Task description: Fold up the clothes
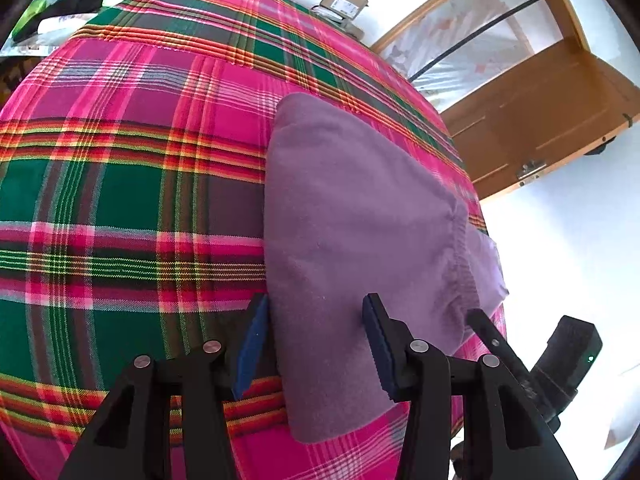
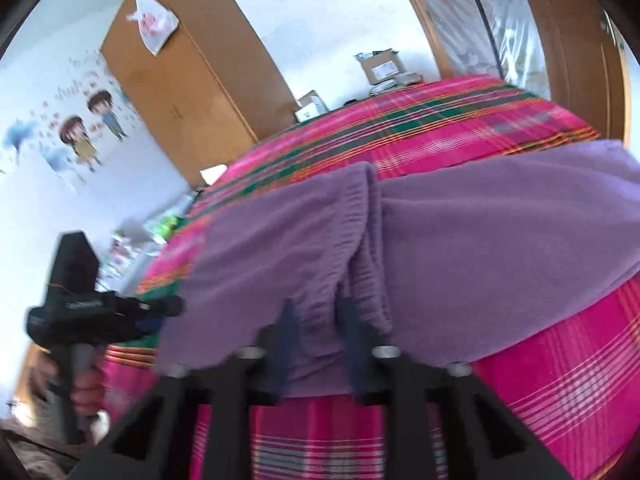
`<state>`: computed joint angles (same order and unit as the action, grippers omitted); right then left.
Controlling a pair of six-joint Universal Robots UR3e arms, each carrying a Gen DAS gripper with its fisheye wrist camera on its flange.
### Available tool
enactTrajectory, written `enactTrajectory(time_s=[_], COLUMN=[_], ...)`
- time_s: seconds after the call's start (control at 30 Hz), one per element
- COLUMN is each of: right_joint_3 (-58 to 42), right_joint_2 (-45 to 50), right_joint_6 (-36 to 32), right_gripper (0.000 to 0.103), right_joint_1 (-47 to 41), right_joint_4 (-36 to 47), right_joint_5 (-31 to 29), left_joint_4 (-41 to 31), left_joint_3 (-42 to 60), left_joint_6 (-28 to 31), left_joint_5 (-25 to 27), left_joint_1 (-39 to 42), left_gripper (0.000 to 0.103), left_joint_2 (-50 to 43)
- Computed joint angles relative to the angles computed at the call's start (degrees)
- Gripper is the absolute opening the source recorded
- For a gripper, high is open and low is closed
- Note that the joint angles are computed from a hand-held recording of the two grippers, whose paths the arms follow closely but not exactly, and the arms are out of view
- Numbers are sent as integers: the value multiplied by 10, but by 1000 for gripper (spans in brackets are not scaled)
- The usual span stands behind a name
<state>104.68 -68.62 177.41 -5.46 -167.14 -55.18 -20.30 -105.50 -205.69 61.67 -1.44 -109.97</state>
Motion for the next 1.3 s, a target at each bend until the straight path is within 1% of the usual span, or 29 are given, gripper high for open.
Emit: enactTrajectory(time_s=[0.03,0.1,0.17,0.23,0.37,0.47,0.5,0.53,0.63,0.73,0.83,0.87,0.93,1.0,1.07,1.13,1.23,1.3], right_joint_3=[-2,10,29,31,20,24,33,43,75,68,41,26,-8,-28,-57,-80,-84,-98], right_joint_2=[0,-6,-18,-21,-7,-18,-29,-40,-67,-72,-59,-51,-28,-10,13,33,45,58], right_joint_6=[-1,-2,6,6,17,35,32,32,20,-10,-48,-60,-73,-78,-81,-84,-90,-91], right_gripper=[10,7,7,7,10,19,24,30,44,47,53,54,56,58,62,64,65,65], right_joint_1=[7,3,-1,-12,-4,10,14,21,48,77,113,129,169,193,219,246,269,290], right_joint_4=[-2,-16,-39,-25,-15,-24,-31,-49,-110,-110,-68,-48,-18,-6,13,17,2,6], right_joint_5=[-19,-17,-31,-20,-42,-74,-85,-99,-125,-117,-95,-99,-123,-135,-152,-181,-209,-234], left_joint_4=[0,-1,0,-3,-8,-23,-28,-32,-42,-51,-69,-74,-81,-89,-100,-112,-131,-138], left_joint_3=[-2,-6,-7,-13,-14,-10,-10,-10,-5,-2,8,10,14,6,8,19,45,56], left_joint_6=[0,1,2,6,11,14,15,16,19,25,33,34,38,59,65,69,85,82], left_joint_5=[-2,-5,-6,-9,-16,-25,-28,-32,-41,-42,-26,-19,-6,-17,-22,-12,-10,-11], left_joint_1=[1,4,4,8,12,18,19,21,25,27,25,24,24,38,45,44,43,41], left_gripper=[50,50,50,50,50,50,50,50,50,50,50,50,50,50,50,50,50,50], left_joint_2=[1,4,5,11,12,14,15,17,15,15,18,20,23,30,33,31,16,10])
